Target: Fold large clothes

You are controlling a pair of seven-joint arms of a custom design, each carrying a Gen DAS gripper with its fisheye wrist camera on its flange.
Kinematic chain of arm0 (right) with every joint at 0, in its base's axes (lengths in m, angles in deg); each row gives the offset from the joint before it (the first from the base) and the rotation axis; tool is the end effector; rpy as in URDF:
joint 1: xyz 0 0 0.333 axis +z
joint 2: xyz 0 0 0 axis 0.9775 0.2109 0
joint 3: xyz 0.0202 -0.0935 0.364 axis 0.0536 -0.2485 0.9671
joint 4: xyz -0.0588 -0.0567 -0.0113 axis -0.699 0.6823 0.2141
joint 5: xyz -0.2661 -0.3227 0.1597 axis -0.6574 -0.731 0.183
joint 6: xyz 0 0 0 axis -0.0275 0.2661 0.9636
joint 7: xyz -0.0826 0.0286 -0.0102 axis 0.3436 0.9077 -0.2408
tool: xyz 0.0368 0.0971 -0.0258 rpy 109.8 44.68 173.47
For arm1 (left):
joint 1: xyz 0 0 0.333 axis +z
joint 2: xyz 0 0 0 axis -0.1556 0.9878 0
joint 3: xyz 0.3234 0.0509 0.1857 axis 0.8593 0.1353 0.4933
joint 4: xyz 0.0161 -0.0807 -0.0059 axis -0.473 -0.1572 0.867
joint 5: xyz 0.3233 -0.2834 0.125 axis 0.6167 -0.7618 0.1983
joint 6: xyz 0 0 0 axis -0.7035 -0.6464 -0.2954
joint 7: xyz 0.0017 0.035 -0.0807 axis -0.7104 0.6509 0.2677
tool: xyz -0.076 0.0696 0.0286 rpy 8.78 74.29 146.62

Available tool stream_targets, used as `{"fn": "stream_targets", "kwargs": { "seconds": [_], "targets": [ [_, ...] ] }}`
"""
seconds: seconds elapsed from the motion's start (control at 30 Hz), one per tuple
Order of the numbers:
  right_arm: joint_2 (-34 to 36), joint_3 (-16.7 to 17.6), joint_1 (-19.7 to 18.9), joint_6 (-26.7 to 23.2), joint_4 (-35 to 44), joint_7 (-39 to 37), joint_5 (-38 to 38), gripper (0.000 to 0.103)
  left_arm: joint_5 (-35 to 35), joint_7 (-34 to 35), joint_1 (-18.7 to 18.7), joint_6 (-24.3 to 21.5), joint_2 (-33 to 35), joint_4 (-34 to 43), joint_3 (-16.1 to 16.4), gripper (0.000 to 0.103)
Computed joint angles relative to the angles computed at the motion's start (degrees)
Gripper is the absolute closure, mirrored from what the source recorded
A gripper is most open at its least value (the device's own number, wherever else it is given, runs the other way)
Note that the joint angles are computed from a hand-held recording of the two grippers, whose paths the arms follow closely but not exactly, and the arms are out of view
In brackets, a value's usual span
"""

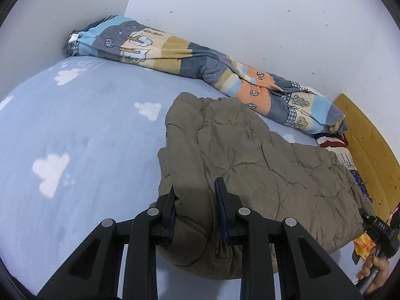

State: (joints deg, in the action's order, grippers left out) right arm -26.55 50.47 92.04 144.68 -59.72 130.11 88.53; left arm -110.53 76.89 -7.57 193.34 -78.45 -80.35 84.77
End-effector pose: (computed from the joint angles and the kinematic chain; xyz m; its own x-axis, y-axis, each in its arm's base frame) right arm 0.5637 0.0454 0.5621 -0.0731 -0.9285 -0.3641 -0.6954 0.3091 -0.6487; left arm 0.5156 0.0366 0.5410 0.1922 -0.9125 0.3610 -0.6669 -0.3914 -0.6341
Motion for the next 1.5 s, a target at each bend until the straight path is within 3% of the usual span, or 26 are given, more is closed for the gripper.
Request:
{"fn": "stream_targets", "kwargs": {
  "seconds": [0.33,0.5,0.63,0.67,0.73,0.83,0.9,1.0,1.07,1.13,1.23,1.33,1.47,1.5],
  "targets": [
    [-9.7,-0.3,0.5,0.5,-10.3,4.4,-5.5,0.073,2.2,-1.9,0.5,-0.4,-9.5,-9.5,-0.7,0.078],
    [-8.9,-0.7,-0.1,-1.2,-12.3,7.7,-9.1,0.073,1.6,-2.5,-0.3,-1.0,-8.0,-11.4,0.6,0.073],
    [-5.6,-1.7,-0.2,-3.1,-12.6,9.5,-7.8,0.071,-0.8,-3.0,-0.7,-0.5,-6.2,-12.1,1.7,0.055],
    [-5.2,-2.0,-0.1,-3.3,-12.6,9.3,-6.9,0.068,-0.6,-3.7,0.0,-0.8,-6.0,-12.1,1.3,0.044],
    [-5.2,-1.9,-0.2,-3.2,-13.0,8.8,-6.2,0.059,-0.7,-5.5,1.0,-0.8,-5.9,-12.4,1.0,0.034],
    [-7.0,-4.9,1.8,-5.0,-13.7,6.4,0.2,0.050,-2.9,-6.2,0.8,-1.4,-7.5,-13.3,2.0,0.034],
    [-9.2,-5.9,2.0,-6.0,-14.5,5.5,3.5,0.046,-1.2,-8.2,2.9,0.5,-9.9,-15.2,-0.1,0.034],
    [-13.7,-4.3,-0.3,-5.5,-17.5,8.5,3.3,0.044,8.1,-17.9,12.4,3.4,-13.9,-17.6,-9.4,0.034],
    [-16.6,2.4,-7.6,-3.7,-19.8,16.2,-5.5,0.044,12.5,-21.5,16.3,6.0,-16.5,-18.7,-13.7,0.034],
    [-18.7,4.7,-10.0,-0.9,-21.4,18.7,-10.6,0.043,16.7,-23.6,19.4,8.7,-18.8,-19.6,-18.1,0.034],
    [-18.7,1.8,-5.5,1.6,-21.2,15.7,-13.0,0.043,21.3,-24.0,19.0,11.7,-19.1,-19.7,-21.3,0.034],
    [-16.4,0.5,-1.3,2.5,-19.6,13.3,-16.3,0.050,23.9,-22.8,16.1,12.4,-16.5,-18.4,-21.7,0.034],
    [-12.9,4.6,-4.1,0.4,-17.0,17.3,-22.3,0.051,27.0,-23.5,15.8,11.2,-12.6,-15.9,-24.4,0.034],
    [-12.4,4.2,-3.8,-0.3,-16.8,17.7,-22.6,0.051,28.1,-24.4,17.0,10.0,-11.8,-15.0,-25.7,0.034]
  ]
}}
